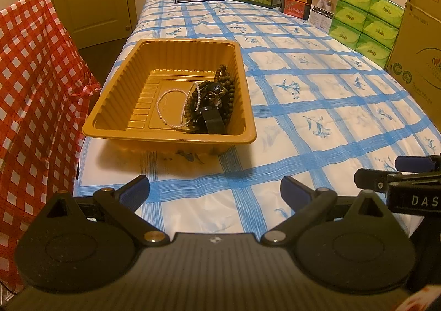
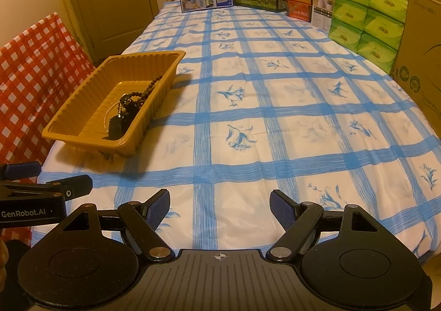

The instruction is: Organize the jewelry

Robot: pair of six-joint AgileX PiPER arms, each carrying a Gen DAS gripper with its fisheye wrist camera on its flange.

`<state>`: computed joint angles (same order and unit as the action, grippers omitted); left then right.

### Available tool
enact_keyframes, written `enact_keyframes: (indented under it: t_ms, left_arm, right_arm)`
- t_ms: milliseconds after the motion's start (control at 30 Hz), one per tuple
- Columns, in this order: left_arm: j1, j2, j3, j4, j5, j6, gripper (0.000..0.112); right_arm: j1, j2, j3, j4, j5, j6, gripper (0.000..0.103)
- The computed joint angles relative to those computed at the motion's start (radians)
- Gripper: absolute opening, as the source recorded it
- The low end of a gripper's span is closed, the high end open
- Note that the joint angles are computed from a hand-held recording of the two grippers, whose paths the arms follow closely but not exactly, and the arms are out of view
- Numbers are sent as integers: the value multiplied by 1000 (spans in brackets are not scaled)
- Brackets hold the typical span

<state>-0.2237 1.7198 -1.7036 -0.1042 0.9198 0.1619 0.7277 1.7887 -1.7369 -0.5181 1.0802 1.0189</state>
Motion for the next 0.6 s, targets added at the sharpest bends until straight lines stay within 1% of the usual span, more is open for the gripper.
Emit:
enact_keyframes:
  t_ms: [600]
  left_arm:
    - [1,2,-3,0,2,0,101]
  right_arm:
    - [-2,5,-8,3,3,-4,79]
